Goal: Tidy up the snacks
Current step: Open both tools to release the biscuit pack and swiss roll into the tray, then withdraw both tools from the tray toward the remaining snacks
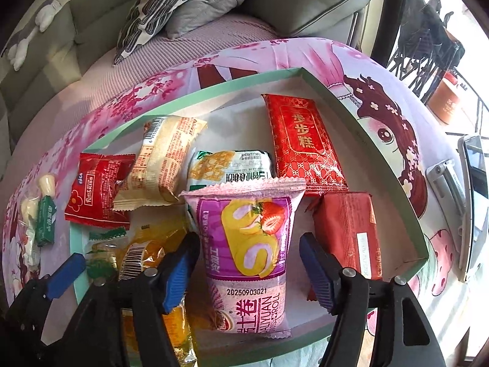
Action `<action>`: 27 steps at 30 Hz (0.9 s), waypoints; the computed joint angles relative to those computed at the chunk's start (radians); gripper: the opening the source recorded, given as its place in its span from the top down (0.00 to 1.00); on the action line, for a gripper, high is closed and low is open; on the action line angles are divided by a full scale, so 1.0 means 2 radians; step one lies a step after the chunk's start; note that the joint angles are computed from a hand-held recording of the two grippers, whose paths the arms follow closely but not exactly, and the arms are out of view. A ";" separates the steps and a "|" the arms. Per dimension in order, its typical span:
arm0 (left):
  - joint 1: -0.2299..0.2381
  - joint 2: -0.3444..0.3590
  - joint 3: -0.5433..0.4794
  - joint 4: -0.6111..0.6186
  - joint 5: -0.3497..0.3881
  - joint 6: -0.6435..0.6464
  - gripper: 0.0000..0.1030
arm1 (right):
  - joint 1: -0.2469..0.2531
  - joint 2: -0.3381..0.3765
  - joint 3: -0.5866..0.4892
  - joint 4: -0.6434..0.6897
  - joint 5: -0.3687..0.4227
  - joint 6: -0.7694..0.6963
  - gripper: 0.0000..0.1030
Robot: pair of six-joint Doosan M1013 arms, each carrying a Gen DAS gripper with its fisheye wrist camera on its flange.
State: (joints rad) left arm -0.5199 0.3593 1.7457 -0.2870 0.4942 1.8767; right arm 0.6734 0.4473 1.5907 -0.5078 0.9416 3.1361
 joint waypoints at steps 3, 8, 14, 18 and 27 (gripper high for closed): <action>0.000 -0.003 0.001 0.002 -0.004 0.003 0.34 | 0.002 -0.001 0.000 -0.009 0.006 0.008 0.23; 0.002 -0.012 0.007 -0.008 -0.021 0.014 0.24 | 0.006 -0.006 0.001 -0.028 0.008 0.026 0.22; 0.009 -0.018 0.009 0.016 -0.040 -0.035 0.24 | 0.012 -0.013 0.002 -0.054 0.013 0.049 0.21; 0.017 -0.021 0.011 0.033 -0.053 -0.077 0.24 | 0.013 -0.013 0.000 -0.057 0.015 0.050 0.21; 0.031 -0.012 0.005 0.059 -0.043 -0.139 0.24 | 0.014 -0.006 -0.009 -0.051 0.008 0.031 0.21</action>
